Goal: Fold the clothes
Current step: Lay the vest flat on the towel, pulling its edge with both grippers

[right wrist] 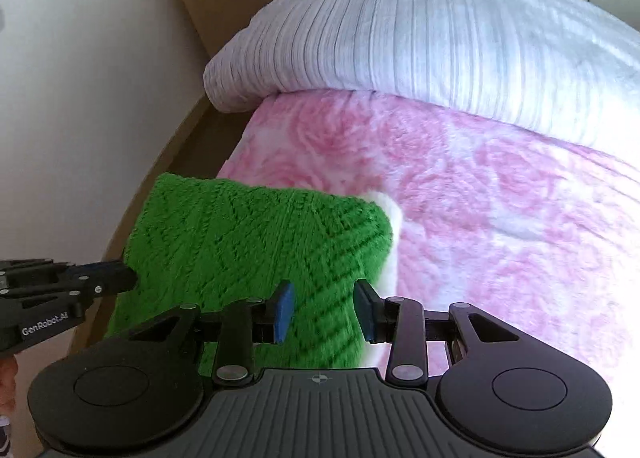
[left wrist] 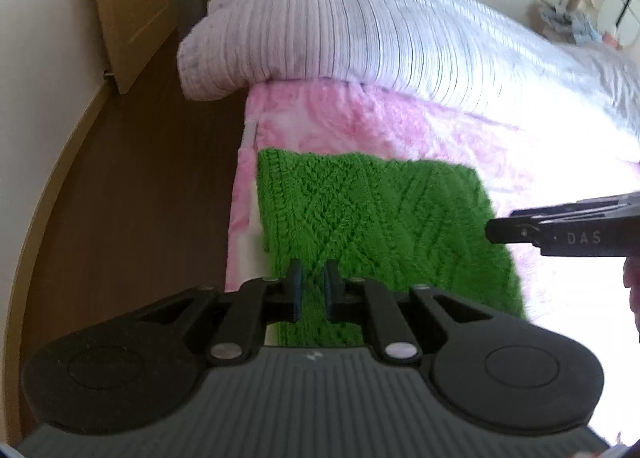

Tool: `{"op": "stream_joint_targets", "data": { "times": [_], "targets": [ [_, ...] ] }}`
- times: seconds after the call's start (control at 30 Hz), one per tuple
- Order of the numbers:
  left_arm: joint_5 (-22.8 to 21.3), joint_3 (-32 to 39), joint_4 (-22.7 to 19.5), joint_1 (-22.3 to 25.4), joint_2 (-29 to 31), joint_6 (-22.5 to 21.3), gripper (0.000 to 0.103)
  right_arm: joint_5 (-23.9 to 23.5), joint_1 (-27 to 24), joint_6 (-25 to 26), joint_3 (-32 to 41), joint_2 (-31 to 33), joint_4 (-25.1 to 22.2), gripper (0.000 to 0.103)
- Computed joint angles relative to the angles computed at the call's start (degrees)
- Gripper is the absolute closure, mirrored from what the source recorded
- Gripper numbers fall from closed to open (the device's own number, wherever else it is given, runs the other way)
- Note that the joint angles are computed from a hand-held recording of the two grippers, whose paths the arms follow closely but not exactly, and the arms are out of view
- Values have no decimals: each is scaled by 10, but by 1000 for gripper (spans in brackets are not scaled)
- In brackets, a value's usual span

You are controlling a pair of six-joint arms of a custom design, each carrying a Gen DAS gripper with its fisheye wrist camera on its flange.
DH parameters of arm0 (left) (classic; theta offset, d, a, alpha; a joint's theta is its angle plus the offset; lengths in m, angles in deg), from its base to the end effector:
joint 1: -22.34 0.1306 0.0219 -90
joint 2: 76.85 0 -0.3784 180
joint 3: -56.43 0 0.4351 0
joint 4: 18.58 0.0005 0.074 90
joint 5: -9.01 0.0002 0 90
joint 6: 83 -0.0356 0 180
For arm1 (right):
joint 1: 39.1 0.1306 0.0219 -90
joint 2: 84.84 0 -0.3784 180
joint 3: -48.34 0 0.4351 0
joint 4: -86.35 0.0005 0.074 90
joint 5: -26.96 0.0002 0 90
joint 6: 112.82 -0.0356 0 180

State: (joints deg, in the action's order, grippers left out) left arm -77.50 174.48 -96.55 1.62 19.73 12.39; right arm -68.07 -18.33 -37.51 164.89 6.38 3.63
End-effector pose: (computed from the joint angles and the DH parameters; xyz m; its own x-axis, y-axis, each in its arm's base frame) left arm 0.4952 -0.1902 0.5743 -0.8126 0.2071 -0.5447 0.3096 0.9453 -0.1024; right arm 0.4498 0.1734 0.6027 -0.8627 -0.0570 -0.5026 -0.1847 0.9605 0.2081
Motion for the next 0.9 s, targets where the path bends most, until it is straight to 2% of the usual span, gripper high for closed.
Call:
{"op": "stream_joint_targets", "data": {
  "times": [0.1, 0.17, 0.23, 0.27, 0.37, 0.47, 0.6, 0.77, 0.83, 0.9],
  "targets": [
    [-1, -17, 0, 4, 2, 3, 96, 2, 6, 17, -43, -2, 22, 65],
    [4, -23, -1, 9, 1, 14, 96, -6, 3, 22, -39, 3, 14, 65],
    [7, 3, -13, 11, 11, 18, 98, -14, 0, 27, -34, 8, 6, 65],
    [12, 15, -9, 13, 15, 23, 98, -20, -5, 20, -13, 18, -2, 65],
    [17, 37, 26, 17, 27, 47, 98, -14, -16, 8, 7, 19, 33, 66],
    [7, 67, 38, 13, 60, 43, 98, -8, -23, 1, 29, 39, 46, 66],
    [2, 69, 42, 13, 91, 47, 98, 0, -23, -8, 2, 50, 63, 66],
    [1, 55, 43, 17, 80, 62, 97, -17, -31, -9, 7, 56, 57, 66],
    [0, 38, 49, 16, 55, 60, 98, -25, -34, -8, 13, 57, 51, 66],
    [3, 14, 43, 12, 19, 68, 97, -39, -34, -2, -7, 22, 43, 66]
  ]
}}
